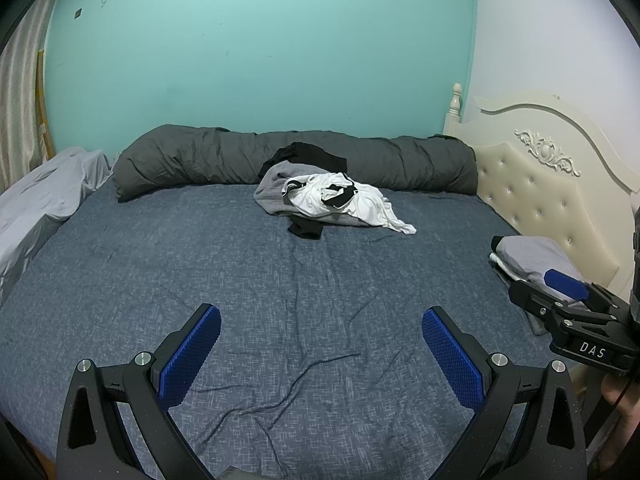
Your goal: Fold clothes
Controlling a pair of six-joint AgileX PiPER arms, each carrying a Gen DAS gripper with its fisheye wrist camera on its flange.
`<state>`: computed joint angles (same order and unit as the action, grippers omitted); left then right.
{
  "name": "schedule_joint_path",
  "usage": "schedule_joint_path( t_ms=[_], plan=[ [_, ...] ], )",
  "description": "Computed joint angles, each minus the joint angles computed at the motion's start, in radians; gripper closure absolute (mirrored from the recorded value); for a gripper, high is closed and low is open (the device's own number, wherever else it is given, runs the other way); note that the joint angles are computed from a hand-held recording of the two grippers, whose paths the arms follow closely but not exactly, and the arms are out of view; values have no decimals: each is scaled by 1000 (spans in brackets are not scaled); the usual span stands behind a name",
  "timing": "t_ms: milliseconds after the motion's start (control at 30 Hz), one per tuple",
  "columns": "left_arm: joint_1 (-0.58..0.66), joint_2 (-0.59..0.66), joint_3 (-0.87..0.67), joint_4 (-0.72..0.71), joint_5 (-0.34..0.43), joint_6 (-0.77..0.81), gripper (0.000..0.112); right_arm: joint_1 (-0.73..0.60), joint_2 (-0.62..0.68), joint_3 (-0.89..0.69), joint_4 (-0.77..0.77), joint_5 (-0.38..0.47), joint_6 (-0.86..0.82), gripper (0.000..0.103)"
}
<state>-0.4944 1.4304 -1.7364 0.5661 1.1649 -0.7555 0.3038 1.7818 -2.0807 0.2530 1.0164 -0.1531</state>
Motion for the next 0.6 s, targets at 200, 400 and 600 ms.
schedule_joint_path(
  t_ms=[200,400,600],
  plan=[
    [13,6,-13,-16,-1,17,10,2,1,7,-4,-7,4,11],
    [23,14,-18,-25,-9,26,10,1,14,-7,-5,-2,3,11],
    [39,24,-15,-41,-28,28,10,4,34,-23,-11,-1,4,11]
  ],
)
